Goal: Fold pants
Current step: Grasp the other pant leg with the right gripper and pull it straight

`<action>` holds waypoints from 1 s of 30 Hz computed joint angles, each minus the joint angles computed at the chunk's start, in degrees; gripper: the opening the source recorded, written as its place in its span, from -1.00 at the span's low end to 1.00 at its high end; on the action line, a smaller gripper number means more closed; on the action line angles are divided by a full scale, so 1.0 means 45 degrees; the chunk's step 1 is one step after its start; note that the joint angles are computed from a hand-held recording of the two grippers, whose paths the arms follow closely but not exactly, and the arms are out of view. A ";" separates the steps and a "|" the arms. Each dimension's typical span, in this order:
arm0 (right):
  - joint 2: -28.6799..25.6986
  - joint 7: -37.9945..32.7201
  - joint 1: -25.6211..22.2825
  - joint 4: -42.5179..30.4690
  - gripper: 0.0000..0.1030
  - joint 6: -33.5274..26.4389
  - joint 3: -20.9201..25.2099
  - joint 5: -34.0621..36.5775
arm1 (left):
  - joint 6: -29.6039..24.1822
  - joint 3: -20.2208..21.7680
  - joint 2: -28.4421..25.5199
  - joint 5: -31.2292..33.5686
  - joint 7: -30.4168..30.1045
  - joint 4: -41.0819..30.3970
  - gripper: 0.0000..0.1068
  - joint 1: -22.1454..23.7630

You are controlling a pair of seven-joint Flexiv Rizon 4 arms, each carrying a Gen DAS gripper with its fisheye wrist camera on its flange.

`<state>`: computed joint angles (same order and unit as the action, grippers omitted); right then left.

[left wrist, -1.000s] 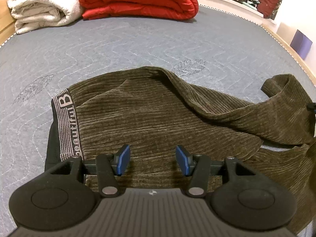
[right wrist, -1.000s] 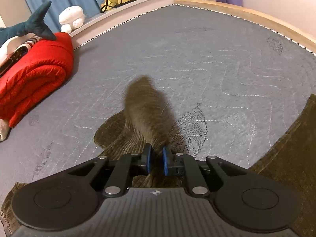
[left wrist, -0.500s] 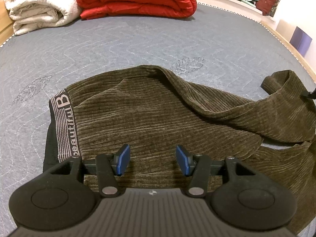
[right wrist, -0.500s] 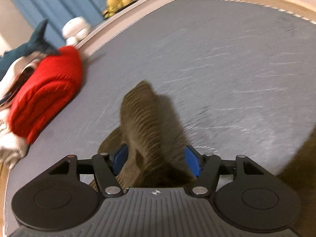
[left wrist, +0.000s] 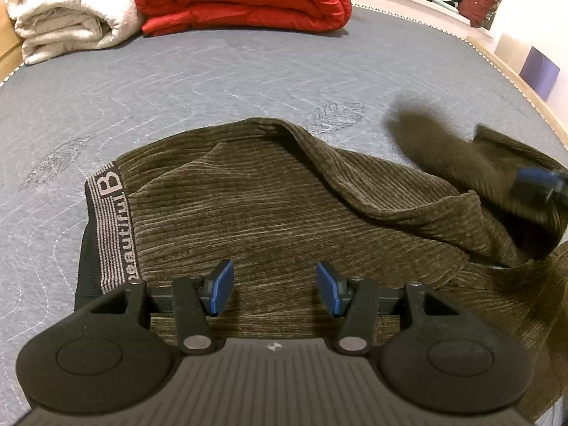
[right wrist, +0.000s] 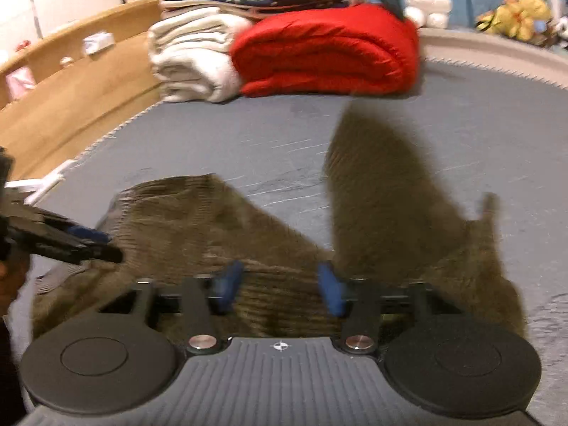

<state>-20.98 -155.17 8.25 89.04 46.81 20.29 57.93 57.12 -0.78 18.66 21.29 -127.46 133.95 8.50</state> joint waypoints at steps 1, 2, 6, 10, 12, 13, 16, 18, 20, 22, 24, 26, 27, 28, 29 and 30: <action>0.0054 0.0033 0.0030 -0.0105 0.07 -0.0039 -0.0319 0.0533 | 0.0012 0.0038 0.0049 -0.0010 0.0006 0.0035 0.07 0.0007; 0.0166 -0.0053 0.0318 -0.0197 0.07 -0.0080 -0.1049 0.1530 | 0.0008 0.0053 0.0089 -0.0018 0.0002 0.0056 0.07 0.0022; 0.0345 0.1580 0.2311 -0.0546 0.11 0.0645 -0.4827 0.4861 | 0.0027 0.0092 0.0211 -0.0078 0.0014 0.0108 0.07 0.0094; -0.0935 0.5316 0.3208 -0.1177 0.30 0.2892 -0.5129 0.2113 | 0.0092 0.0035 0.0163 -0.0158 0.0125 0.0103 0.07 0.0077; -0.1429 0.5840 0.3729 -0.1445 0.34 0.2749 -0.5683 0.1487 | 0.0060 -0.0010 0.0133 -0.0154 0.0112 0.0084 0.07 0.0081; -0.1596 0.5980 0.4007 -0.1600 0.37 0.2171 -0.6117 0.1335 | 0.0050 -0.0019 0.0123 -0.0150 0.0096 0.0076 0.07 0.0086; -0.2034 0.5962 0.3729 -0.2147 0.37 0.1152 -0.5717 0.0676 | 0.0036 -0.0038 0.0101 -0.0128 -0.0005 0.0060 0.08 0.0110; -0.2110 0.5809 0.3625 -0.2309 0.27 0.1060 -0.5331 -0.0018 | 0.0035 -0.0041 0.0071 -0.0096 -0.0027 0.0044 0.08 0.0113; -0.1992 0.5587 0.3674 -0.2145 -0.45 0.1175 -0.5160 -0.0535 | -0.0025 -0.0062 0.0022 -0.0058 -0.0029 0.0008 0.08 0.0106; -0.1942 0.5248 0.3275 -0.2118 -0.84 0.1393 -0.4597 -0.0641 | -0.0015 -0.0041 -0.0042 -0.0047 -0.0033 -0.0014 0.08 0.0091; -0.1895 0.4822 0.1917 -0.2014 -0.86 0.2451 -0.2708 -0.1055 | 0.0053 0.0008 -0.0091 -0.0059 -0.0019 -0.0022 0.08 0.0080; -0.1879 0.4280 0.0796 -0.2407 -0.86 0.3165 -0.1838 0.0556 | 0.0081 0.0005 -0.0130 -0.0042 -0.0062 -0.0056 0.08 0.0083; -0.1809 0.4173 0.0668 -0.2491 -0.86 0.4219 -0.1879 0.1852 | 0.0119 0.0017 -0.0146 -0.0052 -0.0055 -0.0061 0.08 0.0066; -0.1733 0.4420 0.0892 -0.2540 -0.86 0.6103 -0.2241 0.3270 | 0.0171 0.0028 -0.0170 -0.0065 -0.0031 -0.0071 0.08 0.0045; -0.1696 0.5433 0.1472 -0.2510 -0.86 0.8176 -0.2889 0.3885 | 0.0203 0.0022 -0.0189 -0.0057 -0.0033 -0.0079 0.08 0.0036; -0.1786 0.7198 0.2350 -0.2304 -0.86 1.0250 -0.3926 0.3671 | 0.0227 0.0022 -0.0221 -0.0063 -0.0012 -0.0094 0.08 0.0023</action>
<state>-29.02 -122.78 18.83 78.67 92.94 2.63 74.45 58.14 -0.68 17.67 21.00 -127.51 133.53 8.61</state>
